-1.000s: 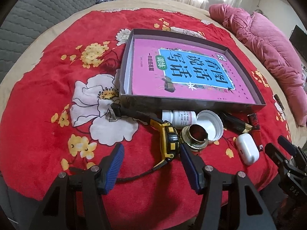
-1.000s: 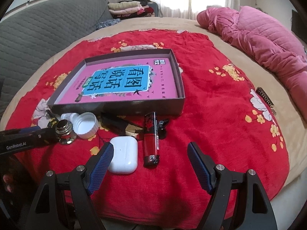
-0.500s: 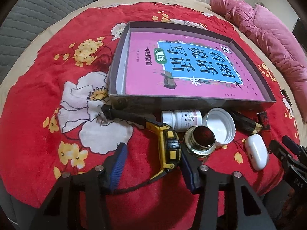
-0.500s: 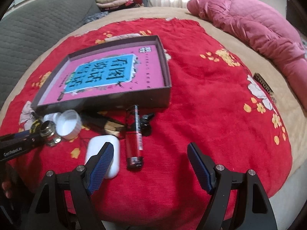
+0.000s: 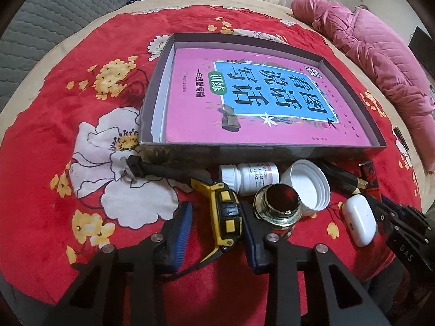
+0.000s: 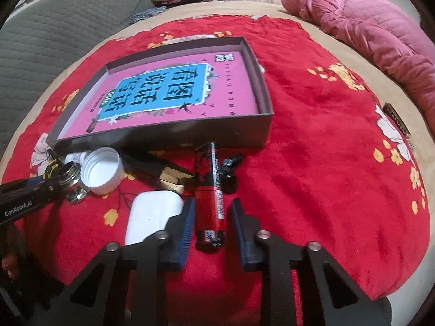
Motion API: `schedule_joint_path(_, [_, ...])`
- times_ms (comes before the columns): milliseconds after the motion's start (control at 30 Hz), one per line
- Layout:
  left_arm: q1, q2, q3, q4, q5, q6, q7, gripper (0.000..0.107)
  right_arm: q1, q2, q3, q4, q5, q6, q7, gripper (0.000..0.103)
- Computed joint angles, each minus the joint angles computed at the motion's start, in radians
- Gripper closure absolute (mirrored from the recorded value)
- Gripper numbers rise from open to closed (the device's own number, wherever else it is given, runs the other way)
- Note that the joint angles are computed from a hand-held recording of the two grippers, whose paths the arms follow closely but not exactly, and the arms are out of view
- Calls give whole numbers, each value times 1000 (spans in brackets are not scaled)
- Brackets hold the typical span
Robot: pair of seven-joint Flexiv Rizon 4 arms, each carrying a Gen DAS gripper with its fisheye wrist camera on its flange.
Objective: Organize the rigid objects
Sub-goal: 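Grasp the yellow-black wristwatch with the left tool while the right tool grasps the red lighter, then lift the watch over the box with the left tool while the right tool carries the lighter there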
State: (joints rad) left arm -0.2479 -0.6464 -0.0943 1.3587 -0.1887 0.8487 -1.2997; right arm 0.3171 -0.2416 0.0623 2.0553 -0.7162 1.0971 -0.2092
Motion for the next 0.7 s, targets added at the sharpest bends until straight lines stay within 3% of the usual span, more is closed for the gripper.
schedule_joint_path(267, [17,-12,-26,0,-40,10,25,84,-16,1,-19,36,-5,125,49,86])
schedule_joint_path(333, [18,-11,-26,2,-44,14,31,85,-14,4,-29,43,-24,150,62,91])
schedule_joint_path(700, [41,13,-50,44,-102,53,84,88,-20,32,-52,66,-150,191,152,93])
